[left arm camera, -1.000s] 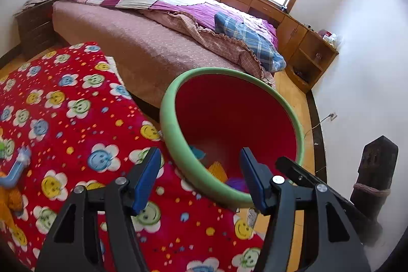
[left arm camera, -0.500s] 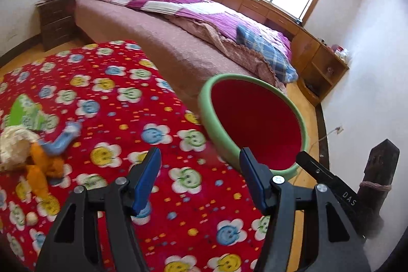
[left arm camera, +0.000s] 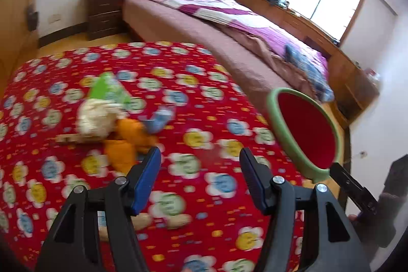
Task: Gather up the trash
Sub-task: 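Move both open tools back over the trash on the quilt, then grasp the beige wooden block piece with the left tool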
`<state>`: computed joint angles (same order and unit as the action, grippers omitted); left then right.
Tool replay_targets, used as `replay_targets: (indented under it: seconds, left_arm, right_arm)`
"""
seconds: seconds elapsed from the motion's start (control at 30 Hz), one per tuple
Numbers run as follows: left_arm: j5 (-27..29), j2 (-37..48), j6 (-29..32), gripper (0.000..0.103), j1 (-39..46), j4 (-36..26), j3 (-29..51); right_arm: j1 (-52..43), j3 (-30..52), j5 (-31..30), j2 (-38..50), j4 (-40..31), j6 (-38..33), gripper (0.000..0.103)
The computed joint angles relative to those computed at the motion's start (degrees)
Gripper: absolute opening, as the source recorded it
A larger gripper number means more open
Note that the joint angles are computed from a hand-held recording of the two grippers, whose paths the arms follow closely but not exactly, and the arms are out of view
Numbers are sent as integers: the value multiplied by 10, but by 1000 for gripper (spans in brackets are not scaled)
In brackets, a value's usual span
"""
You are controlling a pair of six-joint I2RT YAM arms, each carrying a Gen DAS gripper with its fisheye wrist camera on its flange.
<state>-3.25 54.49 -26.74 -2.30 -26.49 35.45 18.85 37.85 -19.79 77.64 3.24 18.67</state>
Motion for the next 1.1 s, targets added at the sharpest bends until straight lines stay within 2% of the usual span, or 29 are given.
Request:
replay_targets:
  seconds: [0.13, 0.2, 0.4, 0.47, 0.57, 0.7, 0.87, 0.97, 1.1]
  left_arm:
    - [-4, -11, 33, 71, 68, -33, -6]
    - [-4, -1, 60, 71, 108, -40, -10]
    - [-30, 29, 117, 77, 189, -2, -37]
    - [-30, 43, 125, 82, 209, 16, -42]
    - [-23, 78, 134, 84, 237, 50, -49]
    - [0, 134, 149, 85, 259, 93, -46]
    - [-10, 183, 152, 86, 257, 131, -37]
    - [-21, 198, 164, 85, 250, 139, -31]
    - [-9, 208, 162, 86, 260, 130, -18]
  right_arm:
    - [25, 4, 7, 10, -1, 2, 62]
    - [33, 5, 9, 15, 0, 3, 62]
    - [52, 7, 18, 28, 1, 5, 62]
    - [55, 9, 19, 33, 0, 5, 62]
    - [60, 11, 23, 40, -1, 6, 62]
    - [59, 15, 23, 51, -3, 6, 62]
    - [60, 20, 26, 62, -6, 3, 62]
    - [60, 23, 26, 69, -6, 3, 62]
    - [62, 30, 23, 79, -8, 2, 62]
